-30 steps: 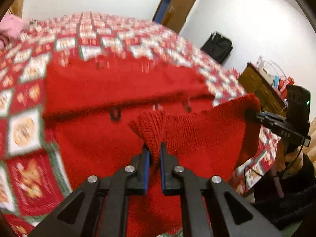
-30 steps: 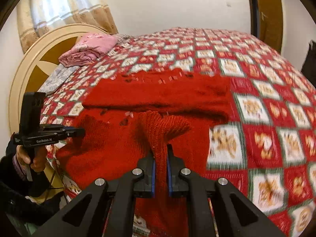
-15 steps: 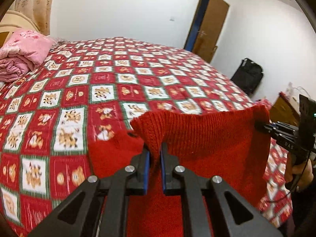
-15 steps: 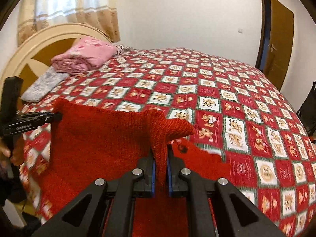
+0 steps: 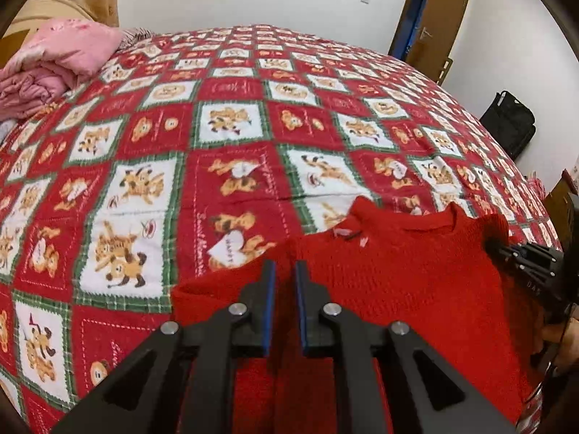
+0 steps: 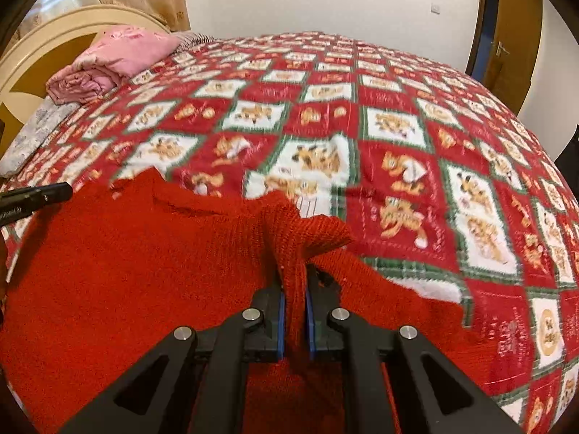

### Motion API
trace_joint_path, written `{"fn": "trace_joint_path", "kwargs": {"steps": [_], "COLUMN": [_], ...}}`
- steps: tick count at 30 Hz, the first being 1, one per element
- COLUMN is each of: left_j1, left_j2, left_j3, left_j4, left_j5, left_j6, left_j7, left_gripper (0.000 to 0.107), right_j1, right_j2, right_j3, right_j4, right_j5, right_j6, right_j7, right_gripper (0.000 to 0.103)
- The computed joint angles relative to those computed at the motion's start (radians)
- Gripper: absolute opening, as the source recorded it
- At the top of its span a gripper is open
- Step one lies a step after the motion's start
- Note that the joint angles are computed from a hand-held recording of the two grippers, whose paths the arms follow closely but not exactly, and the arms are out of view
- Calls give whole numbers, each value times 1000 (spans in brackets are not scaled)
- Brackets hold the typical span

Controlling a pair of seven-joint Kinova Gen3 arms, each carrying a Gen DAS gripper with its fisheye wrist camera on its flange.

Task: Fold small clothes
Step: 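Lift the hem with both tools and fold it toward the collar, then open both tools and release the folded sweater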

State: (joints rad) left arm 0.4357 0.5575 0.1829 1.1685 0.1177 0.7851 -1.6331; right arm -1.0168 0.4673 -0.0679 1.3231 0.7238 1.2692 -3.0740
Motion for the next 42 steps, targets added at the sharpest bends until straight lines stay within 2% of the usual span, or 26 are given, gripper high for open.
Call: {"fn": "trace_joint_path", "kwargs": {"steps": [4,9,11,13,15,18,20,23,25,27,29,30,31,35,36,37,38,40,42], "left_j1": [-19,-61,-62,-53,-52,-49,-36,-32,-34,-13,-4,-5,-6,2,-4,-19,-30,-39,-34], "left_j2": [-32,-76,-87,-103,-104,-87,-76,-71,-72,-81,-81,-84,-89,-150,-169,-189,-208,-232,-255], "left_j3": [14,38,31,17,15,20,20,31,47,43,43,47,49,42,46,55,61,63,59], "left_j4": [28,53,58,71,71,50,36,29,33,50,56,63,75,171,202,235,267,312,361], "left_j5": [18,68,76,65,61,56,43,57,79,66,60,65,67,55,61,77,92,109,105], "left_j6": [-4,-12,-20,-41,-39,-6,11,14,14,4,21,31,34,-8,-21,-29,-40,-58,-90], "left_j7": [-27,-84,-80,-65,-60,-67,-76,-81,-97,-107,-115,-123,-130,-153,-163,-181,-196,-208,-212], "left_gripper": [13,13,20,21,21,21,21,22,25,27,27,27,27,27,27,27,29,37,38], "right_j1": [-15,-66,-64,-46,-4,102,119,103,91,73,86,81,60,-115,-155,-180,-187,-219,-256], "right_j2": [15,1,-1,5,-2,-19,-28,-37,-29,-43,-78,-91,-101,-135,-146,-158,-166,-164,-141], "right_j3": [-18,2,1,0,-9,-64,-69,-44,-36,-35,-83,-100,-101,-33,-40,-65,-89,-158,-181], "right_j4": [-42,-93,-108,-115,-86,-5,31,19,-15,-10,14,22,26,48,57,72,83,91,83], "right_j5": [54,151,177,174,122,16,-8,-21,-31,-3,36,60,88,157,170,173,175,157,139], "right_j6": [62,129,147,162,117,-5,-62,-81,-52,-37,-28,-9,26,189,217,229,225,222,219], "right_j7": [2,-7,-5,-11,-13,-14,-16,29,61,34,-16,-42,-65,-213,-253,-292,-314,-368,-409], "right_gripper": [8,8,8,8,8,9,9,13,17,18,34,54,63,63,61,50,45,43,43]}}
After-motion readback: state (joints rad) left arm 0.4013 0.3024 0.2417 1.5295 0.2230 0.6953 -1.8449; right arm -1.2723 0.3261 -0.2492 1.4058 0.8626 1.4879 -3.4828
